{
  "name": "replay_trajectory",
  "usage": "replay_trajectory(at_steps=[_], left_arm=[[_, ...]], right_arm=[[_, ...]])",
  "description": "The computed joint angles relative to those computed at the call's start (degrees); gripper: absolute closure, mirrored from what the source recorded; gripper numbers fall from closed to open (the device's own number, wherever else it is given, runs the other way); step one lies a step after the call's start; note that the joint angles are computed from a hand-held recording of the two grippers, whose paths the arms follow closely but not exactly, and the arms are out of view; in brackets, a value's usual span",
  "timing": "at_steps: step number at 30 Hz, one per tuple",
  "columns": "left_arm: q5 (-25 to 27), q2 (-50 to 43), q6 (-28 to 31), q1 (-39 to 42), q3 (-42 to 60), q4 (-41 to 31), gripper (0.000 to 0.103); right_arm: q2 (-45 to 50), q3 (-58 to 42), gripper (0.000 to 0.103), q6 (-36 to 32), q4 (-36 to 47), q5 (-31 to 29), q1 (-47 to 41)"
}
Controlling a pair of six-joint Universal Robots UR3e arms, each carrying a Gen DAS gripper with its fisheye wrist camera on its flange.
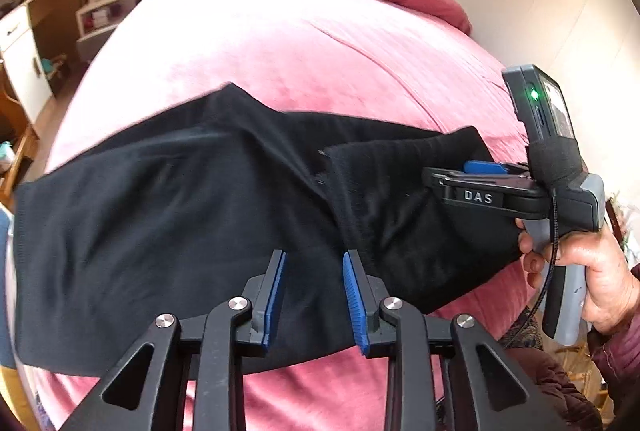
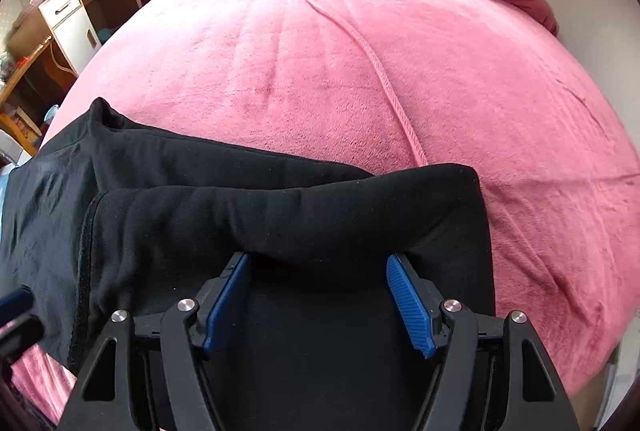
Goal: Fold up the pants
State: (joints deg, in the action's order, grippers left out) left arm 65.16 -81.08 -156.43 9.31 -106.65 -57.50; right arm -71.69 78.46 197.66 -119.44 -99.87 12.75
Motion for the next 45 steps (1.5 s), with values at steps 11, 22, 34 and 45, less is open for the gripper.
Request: replay_trajectory(at_steps=[11,22,34,45], left_arm=[[-1.85,6.47,2.77,9.63,-2.6,-4.22,0.071],[-1.2,5.6,2.27,14.81,-2.2,-8.47,0.071],[-9.37,5.77,8.09,34.78,1.89,-29.08,0.072],[-14.64,-0.26,3.84,57.7,3.07,-38.95,0.07]], right_arm=[[-5.12,-0.03,0.025,4.16,-1.14,-1.66,5.52],[-7.18,6.02,0.014,6.01,-1.52,4.5,9.93],[-8.38,15.63,0.0,8.72,-11.65,6.24,9.02],[-9.58,16.82,0.0,10.53,-11.36,7.16,8.23]])
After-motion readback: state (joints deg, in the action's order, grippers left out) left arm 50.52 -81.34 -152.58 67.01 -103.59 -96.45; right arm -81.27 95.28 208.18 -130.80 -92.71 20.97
